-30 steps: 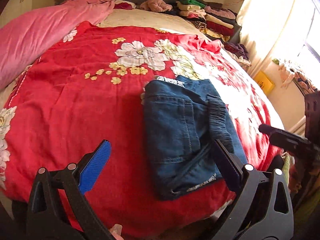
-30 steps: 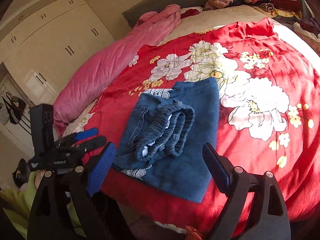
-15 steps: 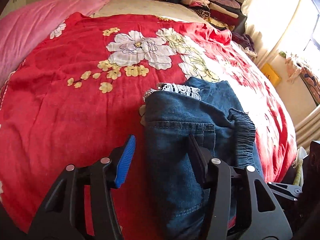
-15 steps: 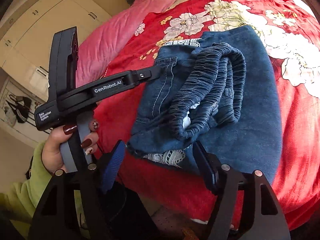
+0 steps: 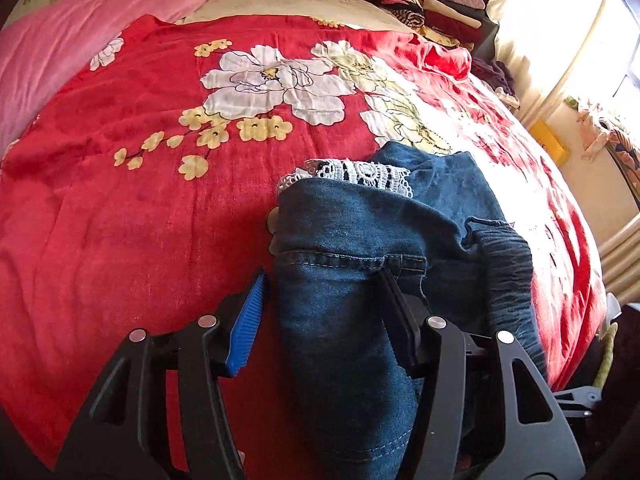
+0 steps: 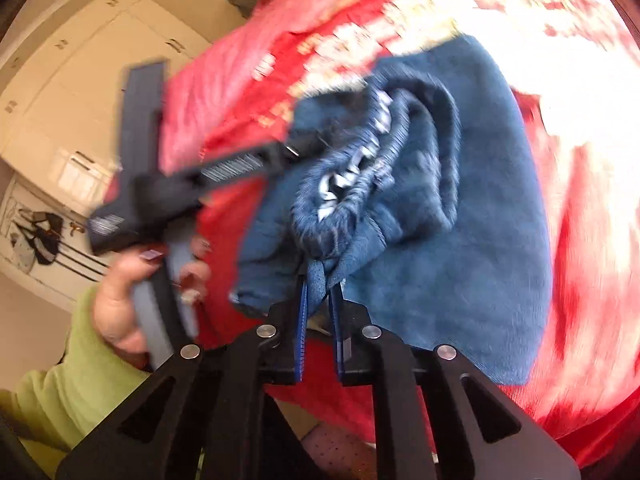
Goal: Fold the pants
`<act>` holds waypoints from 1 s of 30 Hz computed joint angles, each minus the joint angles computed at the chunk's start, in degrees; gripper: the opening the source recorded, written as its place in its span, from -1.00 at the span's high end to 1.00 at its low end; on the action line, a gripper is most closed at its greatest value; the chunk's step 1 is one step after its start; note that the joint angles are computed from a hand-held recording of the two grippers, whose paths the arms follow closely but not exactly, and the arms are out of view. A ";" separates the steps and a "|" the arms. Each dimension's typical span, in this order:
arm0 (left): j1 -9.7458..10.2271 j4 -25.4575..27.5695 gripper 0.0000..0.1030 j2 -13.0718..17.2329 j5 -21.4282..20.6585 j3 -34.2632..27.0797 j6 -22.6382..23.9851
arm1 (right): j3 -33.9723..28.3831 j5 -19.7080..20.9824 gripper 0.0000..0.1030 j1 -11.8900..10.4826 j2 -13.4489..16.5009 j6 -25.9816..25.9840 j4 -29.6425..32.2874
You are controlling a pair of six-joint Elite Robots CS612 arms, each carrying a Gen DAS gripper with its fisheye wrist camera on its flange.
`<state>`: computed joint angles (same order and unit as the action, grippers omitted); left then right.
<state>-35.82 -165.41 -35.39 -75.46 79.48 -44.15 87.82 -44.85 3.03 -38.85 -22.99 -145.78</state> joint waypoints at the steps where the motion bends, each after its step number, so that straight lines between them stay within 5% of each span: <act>1: -0.06 -0.19 0.06 -0.06 0.08 0.19 -0.11 | -0.31 -0.15 0.81 0.13 0.30 0.54 -0.05; 6: -0.47 -0.73 -0.01 -0.66 1.11 1.11 -0.13 | -0.10 -0.11 0.66 -0.04 -0.65 -0.56 0.39; 11: -0.85 -1.74 -0.11 -1.24 1.58 1.74 0.07 | 2.43 -1.01 0.12 -0.40 -2.31 0.92 -6.77; 17: -1.56 -2.73 -0.24 -2.11 3.05 2.55 0.85 | 5.05 -2.30 -0.26 -1.12 -3.62 2.94 -17.41; 30: -3.27 -6.28 -0.62 -4.73 6.60 5.40 1.92 | 7.58 -3.89 -0.69 -3.10 -5.01 7.03 -31.56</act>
